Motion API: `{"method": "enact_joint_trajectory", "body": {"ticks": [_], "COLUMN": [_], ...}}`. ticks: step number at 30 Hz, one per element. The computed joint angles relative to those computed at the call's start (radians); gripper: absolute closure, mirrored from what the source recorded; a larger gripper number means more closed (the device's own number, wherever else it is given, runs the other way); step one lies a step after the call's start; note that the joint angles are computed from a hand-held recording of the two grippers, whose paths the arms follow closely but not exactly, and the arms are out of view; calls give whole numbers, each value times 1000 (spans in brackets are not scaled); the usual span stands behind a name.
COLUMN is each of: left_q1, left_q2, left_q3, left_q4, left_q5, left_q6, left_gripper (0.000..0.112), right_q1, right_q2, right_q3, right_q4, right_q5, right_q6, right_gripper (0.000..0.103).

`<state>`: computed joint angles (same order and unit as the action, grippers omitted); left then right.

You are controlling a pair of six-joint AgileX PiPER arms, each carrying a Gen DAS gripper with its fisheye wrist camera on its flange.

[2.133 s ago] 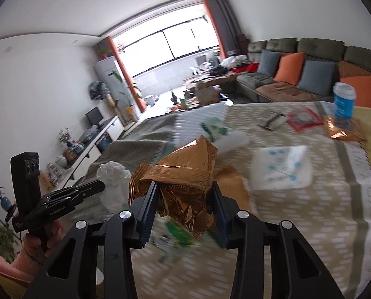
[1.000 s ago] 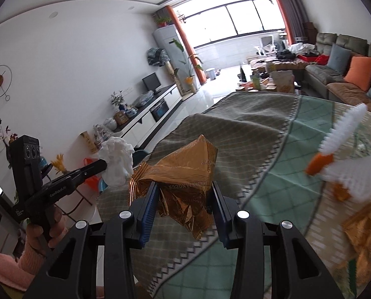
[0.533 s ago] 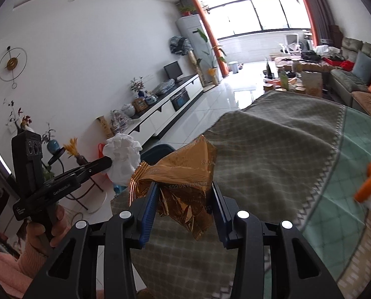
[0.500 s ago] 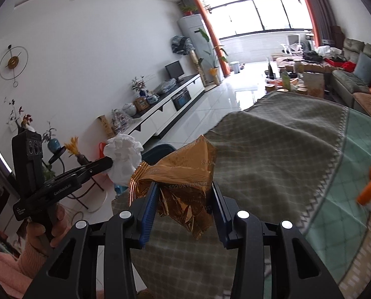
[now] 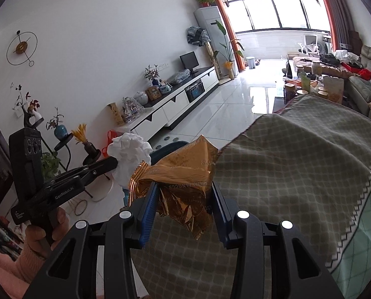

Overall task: Collect trash
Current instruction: 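Carry the tissue and gold foil bag over the teal bin with both tools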

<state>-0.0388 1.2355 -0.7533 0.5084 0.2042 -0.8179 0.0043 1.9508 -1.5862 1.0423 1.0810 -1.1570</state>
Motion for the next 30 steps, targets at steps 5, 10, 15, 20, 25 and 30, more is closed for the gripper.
{"method": "enact_joint_trajectory", "body": {"ticks": [5, 10, 15, 20, 25, 30], "left_q1": [43, 75, 108, 126, 136, 148], "left_q2": [-2, 8, 30, 52, 76, 109], "left_q3": [2, 4, 6, 9, 1, -13], "left_q4": [-61, -80, -139, -145, -110, -99], "left_q5": [0, -2, -10, -16, -13, -8], "left_q6": [64, 76, 130, 132, 96, 85], "left_gripper": [104, 104, 104, 104, 104, 104], "right_q1": [40, 76, 112, 149, 185, 212], "right_q2": [24, 42, 58, 79, 109, 133], "right_q3": [-34, -64, -90, -129, -178, -208], "right_q4": [-21, -48, -90, -130, -175, -208], "right_q5": [-25, -48, -67, -82, -94, -109], "right_q6": [28, 61, 93, 131, 175, 214], "right_gripper": [61, 61, 61, 60, 59, 58]}}
